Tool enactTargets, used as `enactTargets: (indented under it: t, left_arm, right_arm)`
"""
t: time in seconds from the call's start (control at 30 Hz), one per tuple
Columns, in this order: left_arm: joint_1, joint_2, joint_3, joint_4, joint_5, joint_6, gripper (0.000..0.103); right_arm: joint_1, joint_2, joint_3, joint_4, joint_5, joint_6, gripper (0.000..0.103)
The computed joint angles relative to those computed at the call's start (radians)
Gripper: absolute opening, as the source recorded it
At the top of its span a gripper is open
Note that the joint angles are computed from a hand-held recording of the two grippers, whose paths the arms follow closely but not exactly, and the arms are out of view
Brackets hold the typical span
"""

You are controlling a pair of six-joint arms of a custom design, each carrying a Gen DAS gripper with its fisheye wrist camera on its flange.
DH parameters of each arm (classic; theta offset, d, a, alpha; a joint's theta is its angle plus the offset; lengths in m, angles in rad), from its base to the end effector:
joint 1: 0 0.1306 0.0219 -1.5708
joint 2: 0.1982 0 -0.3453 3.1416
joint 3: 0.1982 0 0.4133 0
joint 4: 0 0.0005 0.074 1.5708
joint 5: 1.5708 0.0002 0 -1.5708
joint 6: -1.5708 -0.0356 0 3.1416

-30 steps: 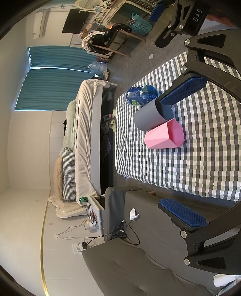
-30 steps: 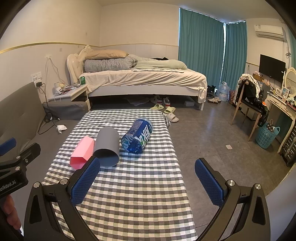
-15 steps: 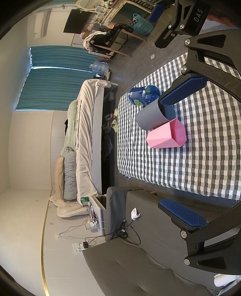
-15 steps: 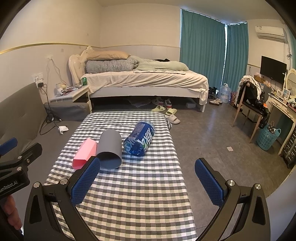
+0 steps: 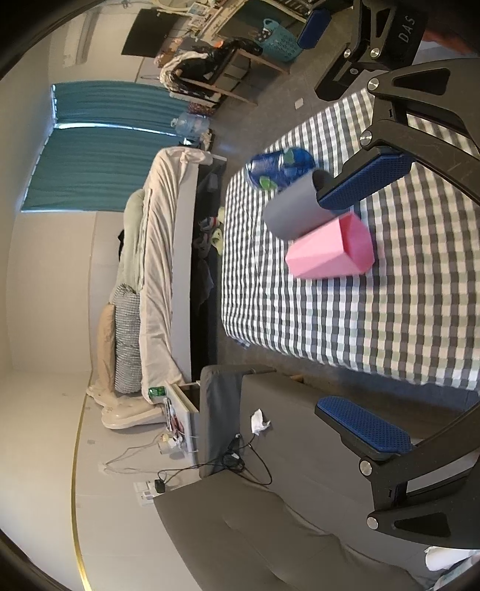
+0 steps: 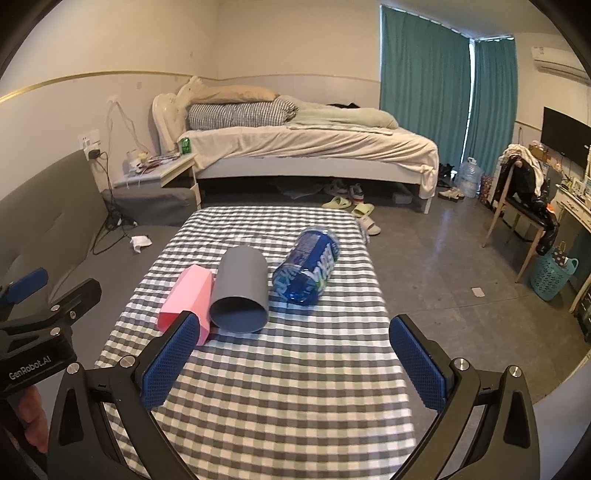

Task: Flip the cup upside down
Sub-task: 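Reach the right gripper to the gray cup lying on its side and grasp it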

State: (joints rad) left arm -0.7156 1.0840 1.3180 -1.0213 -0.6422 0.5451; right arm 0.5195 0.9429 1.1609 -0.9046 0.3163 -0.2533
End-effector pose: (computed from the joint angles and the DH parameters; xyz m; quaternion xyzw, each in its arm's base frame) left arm 0.3139 -0.2453 0.4847 -0.0454 0.8841 0.0221 0.4646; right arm 0.3225 0.1711 0.4654 -0.0517 0.8936 0.0274 0.4450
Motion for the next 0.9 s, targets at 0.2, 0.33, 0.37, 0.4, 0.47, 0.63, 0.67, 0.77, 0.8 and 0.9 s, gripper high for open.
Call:
enactTargets:
  t: [0.2, 0.33, 0.37, 0.4, 0.47, 0.63, 0.67, 0.77, 0.8, 0.9]
  left_arm:
    - [0.078, 0.027, -0.021, 0.026, 0.048, -0.020, 0.103]
    - [0.114, 0.049, -0.038, 0.050, 0.076, -0.032, 0.103]
    - [0.121, 0.053, -0.046, 0.059, 0.081, -0.036, 0.103]
    - [0.128, 0.055, -0.052, 0.064, 0.087, -0.041, 0.103]
    - [0.138, 0.060, -0.062, 0.072, 0.096, -0.049, 0.103]
    - [0.159, 0.062, -0.085, 0.084, 0.119, -0.062, 0.103]
    - [0.163, 0.060, -0.090, 0.084, 0.128, -0.060, 0.103]
    - [0.170, 0.054, -0.098, 0.079, 0.141, -0.052, 0.103]
    - [0.170, 0.052, -0.099, 0.074, 0.146, -0.048, 0.103]
    - [0.158, 0.039, -0.098, 0.054, 0.138, -0.035, 0.103]
  right_arm:
    - [-0.013, 0.138, 0.045, 0.041, -0.037, 0.006, 0.103]
    - [-0.024, 0.242, 0.087, 0.064, -0.087, -0.001, 0.099]
    - [-0.028, 0.268, 0.099, 0.063, -0.101, 0.003, 0.095]
    - [-0.030, 0.286, 0.107, 0.063, -0.112, 0.005, 0.092]
    - [-0.034, 0.331, 0.130, 0.061, -0.133, -0.008, 0.090]
    - [-0.056, 0.385, 0.149, 0.073, -0.211, -0.055, 0.089]
    - [-0.057, 0.391, 0.150, 0.070, -0.218, -0.056, 0.088]
    - [-0.063, 0.396, 0.146, 0.071, -0.274, -0.073, 0.076]
    - [-0.066, 0.392, 0.141, 0.072, -0.291, -0.078, 0.073]
    - [-0.056, 0.369, 0.130, 0.042, -0.274, -0.072, 0.073]
